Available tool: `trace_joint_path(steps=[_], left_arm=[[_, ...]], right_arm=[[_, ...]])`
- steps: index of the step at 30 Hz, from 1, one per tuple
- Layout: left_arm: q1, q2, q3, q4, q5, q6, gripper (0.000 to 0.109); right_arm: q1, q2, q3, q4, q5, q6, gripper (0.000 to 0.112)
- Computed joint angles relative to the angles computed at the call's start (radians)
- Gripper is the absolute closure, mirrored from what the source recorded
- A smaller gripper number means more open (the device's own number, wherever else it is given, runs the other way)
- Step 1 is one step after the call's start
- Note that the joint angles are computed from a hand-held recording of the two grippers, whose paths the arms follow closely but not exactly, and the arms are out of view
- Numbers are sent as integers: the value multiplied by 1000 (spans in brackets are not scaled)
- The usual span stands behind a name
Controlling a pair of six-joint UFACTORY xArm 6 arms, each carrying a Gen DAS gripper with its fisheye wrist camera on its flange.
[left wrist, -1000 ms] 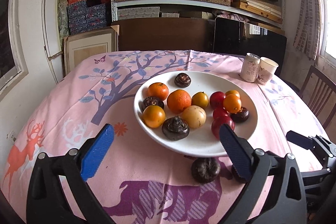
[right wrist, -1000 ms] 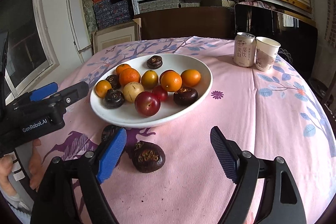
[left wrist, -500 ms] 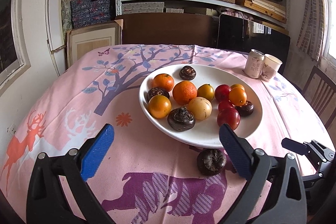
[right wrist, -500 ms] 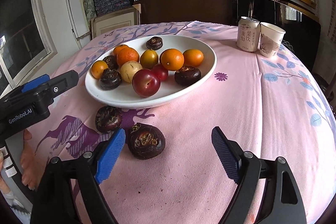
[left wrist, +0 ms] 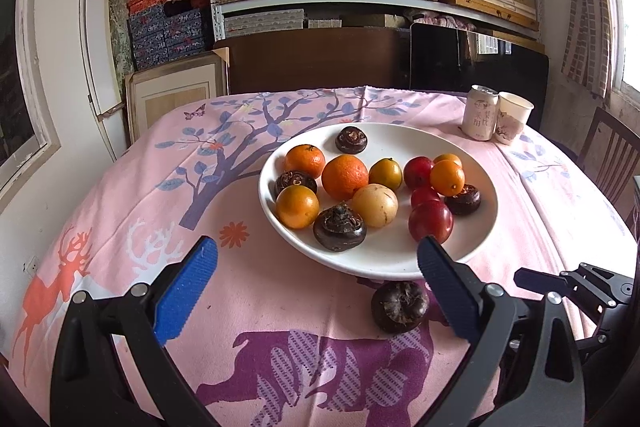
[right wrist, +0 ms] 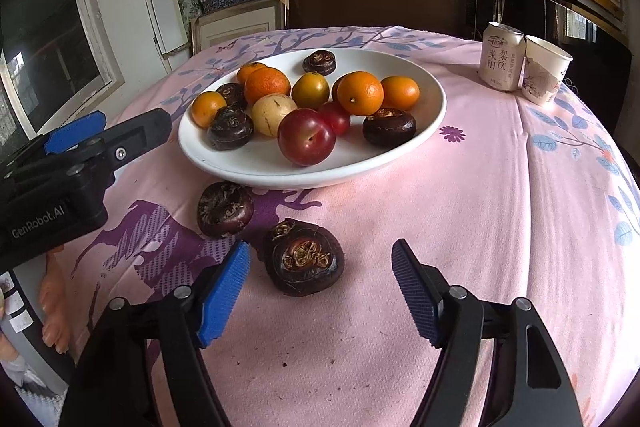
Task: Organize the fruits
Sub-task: 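Grasp a large water chestnut with the right tool, then grasp the last water chestnut with the left tool while the right tool holds its chestnut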
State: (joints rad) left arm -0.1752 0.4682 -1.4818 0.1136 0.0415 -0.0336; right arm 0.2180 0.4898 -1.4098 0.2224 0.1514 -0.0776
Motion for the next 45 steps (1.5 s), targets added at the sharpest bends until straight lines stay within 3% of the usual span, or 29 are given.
trace_joint_path(steps=[5, 12, 15, 17, 27, 29, 31, 41, 45], left_arm=[[-2, 9, -13, -36, 20, 29, 11], [-4, 19, -25, -27, 40, 31, 11], [-5, 24, -29, 35, 48, -7, 11], [-6, 30, -33, 86, 54, -39, 11], [-17, 33, -15, 326, 40, -167, 10], [-23, 33, -14, 257, 40, -104, 10], [-30, 40, -25, 191, 64, -45, 10], [-47, 44, -21, 182, 78, 4, 10], [-62, 54, -36, 34, 112, 142, 10]], right_arm=[[0, 9, -18, 46, 26, -40, 55], [3, 38, -64, 65, 75, -48, 59], [4, 47, -76, -13, 82, 10, 59], [2, 46, -76, -93, 84, 73, 67], [-51, -3, -7, -370, 69, 297, 68], [-58, -4, -7, -318, 72, 269, 68], [-71, -6, -6, -379, 75, 329, 68], [-109, 10, -24, -431, 85, 425, 67], [-107, 16, -34, -455, 95, 443, 67]])
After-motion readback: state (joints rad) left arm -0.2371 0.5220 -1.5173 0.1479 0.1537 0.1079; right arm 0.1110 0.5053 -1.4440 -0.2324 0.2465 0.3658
